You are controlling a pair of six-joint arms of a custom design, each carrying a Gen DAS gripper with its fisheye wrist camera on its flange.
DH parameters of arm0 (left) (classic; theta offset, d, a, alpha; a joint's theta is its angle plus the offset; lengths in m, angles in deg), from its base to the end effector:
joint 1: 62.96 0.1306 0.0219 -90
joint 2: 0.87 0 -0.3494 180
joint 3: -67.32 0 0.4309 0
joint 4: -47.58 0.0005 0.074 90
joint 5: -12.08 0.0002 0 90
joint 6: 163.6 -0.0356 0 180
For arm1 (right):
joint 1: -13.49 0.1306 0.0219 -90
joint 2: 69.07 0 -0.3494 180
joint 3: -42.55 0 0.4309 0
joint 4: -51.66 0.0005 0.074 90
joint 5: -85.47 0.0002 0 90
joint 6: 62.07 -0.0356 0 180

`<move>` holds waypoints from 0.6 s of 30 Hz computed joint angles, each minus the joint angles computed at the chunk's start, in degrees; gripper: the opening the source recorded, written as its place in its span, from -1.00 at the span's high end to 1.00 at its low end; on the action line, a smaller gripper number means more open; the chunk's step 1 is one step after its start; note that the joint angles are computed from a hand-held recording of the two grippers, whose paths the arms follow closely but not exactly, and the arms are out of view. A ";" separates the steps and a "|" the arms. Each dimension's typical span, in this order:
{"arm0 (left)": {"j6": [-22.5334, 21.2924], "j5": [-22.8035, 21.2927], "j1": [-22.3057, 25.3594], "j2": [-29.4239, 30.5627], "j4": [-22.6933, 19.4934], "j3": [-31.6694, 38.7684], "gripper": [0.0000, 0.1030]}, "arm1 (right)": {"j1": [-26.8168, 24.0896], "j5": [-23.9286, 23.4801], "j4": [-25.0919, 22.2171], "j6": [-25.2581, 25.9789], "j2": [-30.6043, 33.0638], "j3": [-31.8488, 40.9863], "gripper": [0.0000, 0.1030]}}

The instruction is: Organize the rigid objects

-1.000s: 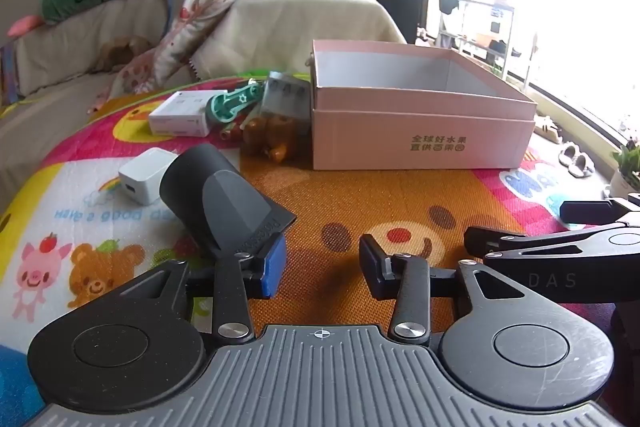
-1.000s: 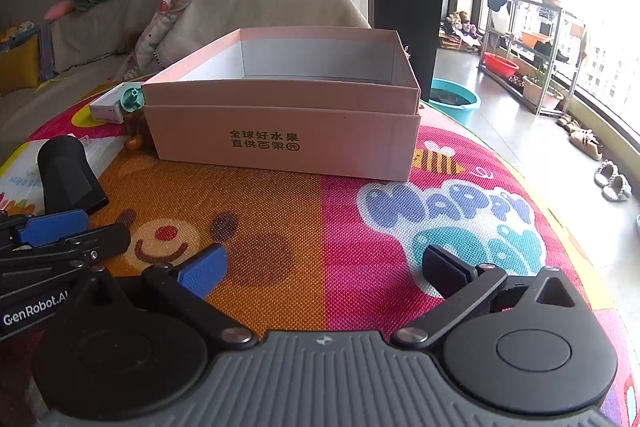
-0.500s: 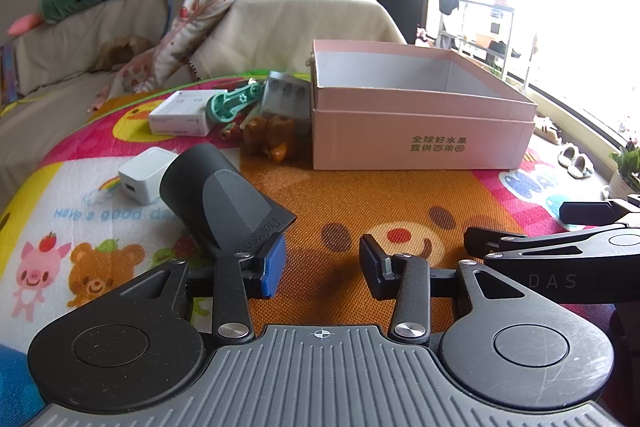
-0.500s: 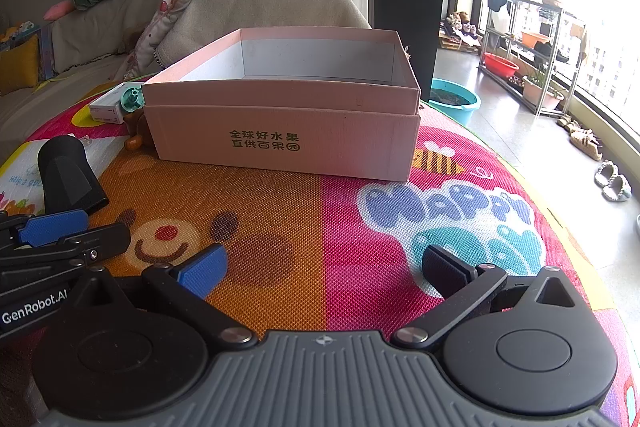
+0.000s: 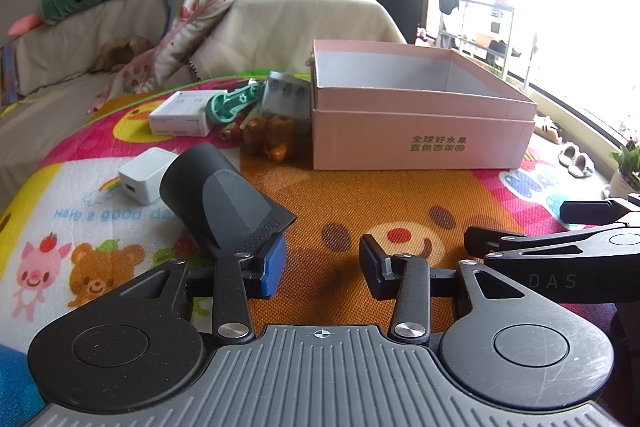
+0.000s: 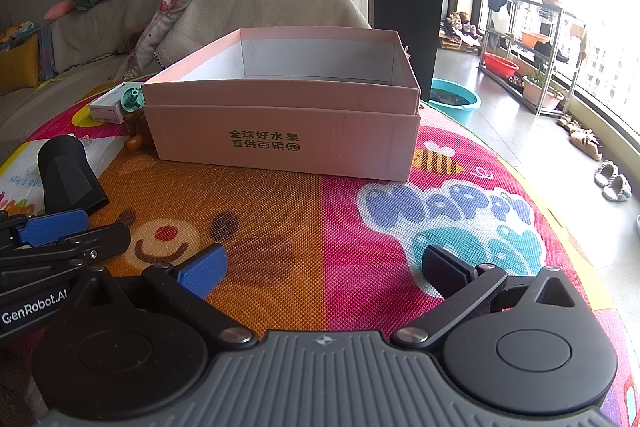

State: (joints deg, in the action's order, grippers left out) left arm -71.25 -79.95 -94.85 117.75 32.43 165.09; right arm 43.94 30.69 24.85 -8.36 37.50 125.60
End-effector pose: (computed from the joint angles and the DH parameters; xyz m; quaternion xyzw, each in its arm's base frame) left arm 0.5782 -0.3588 0.2194 0.2193 0.8635 -0.1185 0.4385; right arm 0.5126 0.2770 0.2141 0.1482 0.8902 -0.0598 0.4266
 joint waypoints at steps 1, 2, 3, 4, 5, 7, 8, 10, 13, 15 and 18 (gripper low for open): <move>0.05 0.07 0.03 0.04 -0.04 0.08 0.12 | -0.01 -0.02 -0.02 -0.01 0.02 0.02 -1.00; 0.11 0.11 0.03 0.03 -0.04 0.07 0.12 | -0.01 -0.02 -0.02 -0.01 0.02 0.02 -1.00; 0.14 0.12 0.01 0.03 -0.03 0.07 0.12 | 0.00 0.00 -0.02 0.01 0.05 0.05 -1.00; 0.22 0.18 0.01 0.01 -0.04 0.05 0.12 | -0.01 0.00 -0.03 0.02 0.04 0.04 -1.00; 0.28 0.19 -0.02 -0.02 -0.05 0.04 0.12 | -0.01 0.00 -0.03 0.02 0.04 0.04 -1.00; 0.10 0.02 -0.03 0.02 -0.04 0.07 0.12 | -0.03 -0.03 0.02 0.02 0.02 0.01 -1.00; -0.03 -0.12 -0.07 0.03 -0.07 0.10 0.12 | -0.01 0.01 0.01 0.03 0.06 0.04 -1.00; -0.18 -0.04 0.07 -0.03 -0.02 -0.03 0.12 | -0.02 -0.02 0.01 0.02 0.06 0.04 -1.00; 0.09 0.29 0.17 -0.06 -0.03 -0.06 0.12 | 0.00 -0.01 0.00 0.00 0.07 0.07 -1.00; -0.04 0.18 0.17 -0.05 -0.02 -0.07 0.12 | 0.02 0.03 -0.11 0.02 0.09 0.13 -1.00; -0.04 0.21 0.19 -0.05 -0.04 -0.06 0.12 | 0.02 0.04 -0.14 0.00 0.08 0.13 -1.00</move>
